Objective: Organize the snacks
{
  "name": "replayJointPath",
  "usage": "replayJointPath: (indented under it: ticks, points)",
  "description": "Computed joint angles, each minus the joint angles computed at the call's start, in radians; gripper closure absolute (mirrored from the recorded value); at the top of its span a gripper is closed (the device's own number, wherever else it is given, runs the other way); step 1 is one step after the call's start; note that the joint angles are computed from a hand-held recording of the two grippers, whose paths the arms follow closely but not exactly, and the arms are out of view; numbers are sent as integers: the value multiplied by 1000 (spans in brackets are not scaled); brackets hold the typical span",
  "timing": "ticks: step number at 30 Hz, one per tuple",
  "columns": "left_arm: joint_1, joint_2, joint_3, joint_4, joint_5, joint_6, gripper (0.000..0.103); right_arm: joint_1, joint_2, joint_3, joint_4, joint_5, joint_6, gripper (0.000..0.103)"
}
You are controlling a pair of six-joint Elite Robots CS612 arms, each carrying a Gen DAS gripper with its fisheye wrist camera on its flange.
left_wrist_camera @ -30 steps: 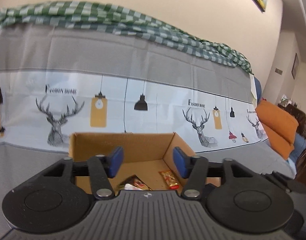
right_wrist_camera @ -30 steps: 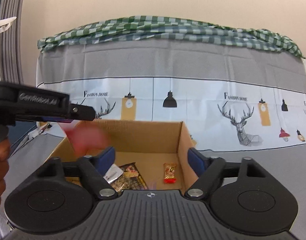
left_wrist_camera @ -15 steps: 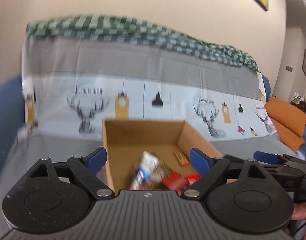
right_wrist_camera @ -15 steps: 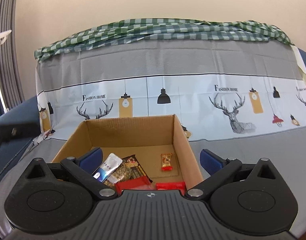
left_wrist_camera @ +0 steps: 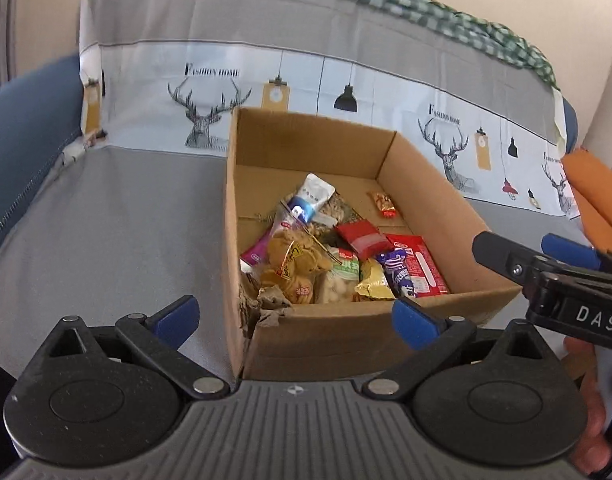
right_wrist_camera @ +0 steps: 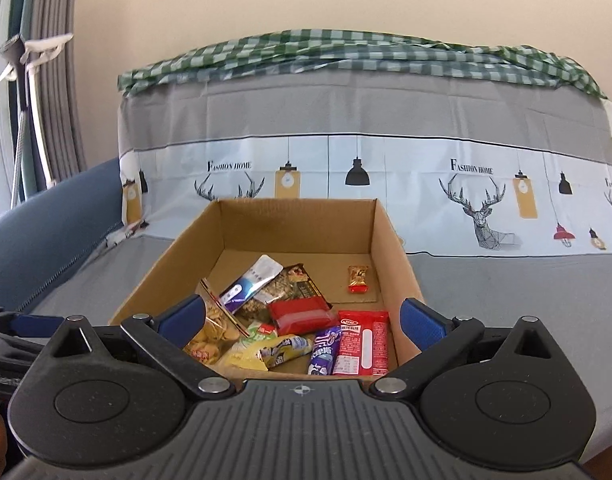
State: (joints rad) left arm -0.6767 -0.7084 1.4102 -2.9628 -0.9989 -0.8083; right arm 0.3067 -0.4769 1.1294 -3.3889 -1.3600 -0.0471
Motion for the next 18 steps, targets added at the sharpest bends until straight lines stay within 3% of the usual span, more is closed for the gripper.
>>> replayJointPath:
  ticks: [7, 18]
  points:
    - [10, 9, -20, 8, 17, 2, 1, 2, 16, -41, 71, -39, 46, 1]
    - [21, 10, -22, 10, -12, -4, 1, 11, 32, -72, 122, -45, -16, 1]
